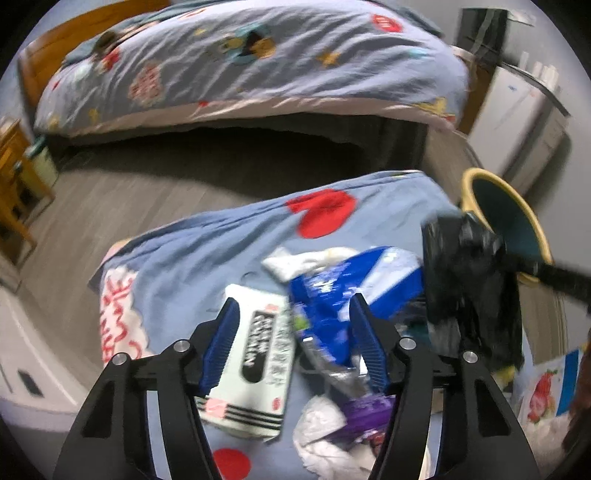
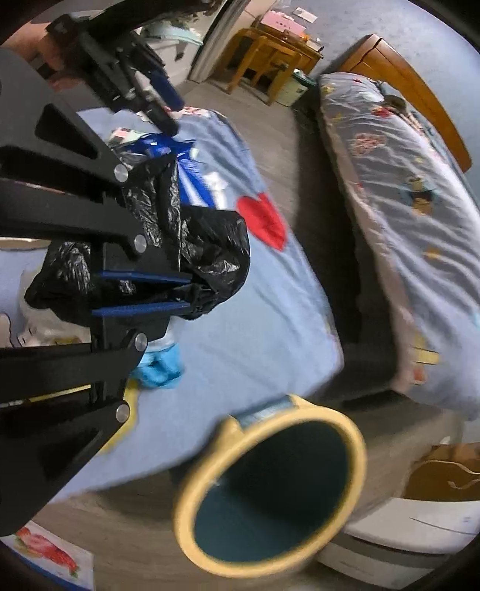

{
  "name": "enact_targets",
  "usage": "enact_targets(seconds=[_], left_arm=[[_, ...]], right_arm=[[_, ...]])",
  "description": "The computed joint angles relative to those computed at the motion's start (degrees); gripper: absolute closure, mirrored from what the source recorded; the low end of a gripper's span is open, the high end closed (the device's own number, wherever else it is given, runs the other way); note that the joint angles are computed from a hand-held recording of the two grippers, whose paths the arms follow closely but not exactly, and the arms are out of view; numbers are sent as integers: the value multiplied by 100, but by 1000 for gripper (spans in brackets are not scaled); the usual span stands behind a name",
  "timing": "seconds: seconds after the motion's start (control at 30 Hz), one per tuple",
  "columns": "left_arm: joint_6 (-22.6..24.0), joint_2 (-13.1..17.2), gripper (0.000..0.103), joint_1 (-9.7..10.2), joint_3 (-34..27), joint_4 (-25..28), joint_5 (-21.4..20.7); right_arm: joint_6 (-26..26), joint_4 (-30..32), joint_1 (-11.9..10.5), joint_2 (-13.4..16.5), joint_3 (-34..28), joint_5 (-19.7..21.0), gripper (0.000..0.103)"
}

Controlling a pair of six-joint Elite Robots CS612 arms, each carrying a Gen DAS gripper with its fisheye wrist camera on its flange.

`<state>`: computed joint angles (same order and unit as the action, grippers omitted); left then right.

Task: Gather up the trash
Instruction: 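Grasp the blue wipes packet with left gripper while right gripper grasps black bag, then carry both items over the bin and open both grippers to drop them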

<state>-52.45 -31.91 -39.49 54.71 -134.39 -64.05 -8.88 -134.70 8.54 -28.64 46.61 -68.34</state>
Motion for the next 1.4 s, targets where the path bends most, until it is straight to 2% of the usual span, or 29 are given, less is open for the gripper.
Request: enact_targets(seconds=[0.13,0.23,0.33,0.47,0.57,0.67,0.9,1.07,1.23,1.4], left_arm=[[644,162,41,-40,-277,-164,-81],[1166,377,43,-56,-679,165,-225],[1386,562,51,-52,-1021,618,-300],[1446,754,62,-38,-1376,1153,-270],[1466,811,70,-21,-1451,1175,-280],[1542,840,85,-33,-1511,1184,-219],[1470,726,87,-81,-1317,842,137],[1358,614,87,-111,-1188,492,355],[1467,666,87,-145,-1436,332,556],[1561,854,87,-174,-1904,333,525]], right_arm=[[-104,-323,-12,-51,-17,-84,93],[-112,-474,-44,-67,-41,-35,93],[-96,-482,-71,-60,-77,54,93],[-116,-373,-96,-42,-121,201,93],[-144,-277,-109,-15,-201,318,93],[-210,-245,-112,-5,-255,394,93],[-372,-369,-108,-15,-292,452,93],[-294,-420,-158,-26,-329,574,93],[-172,-617,-254,-42,-387,636,93],[-40,-660,-386,58,-643,617,95]])
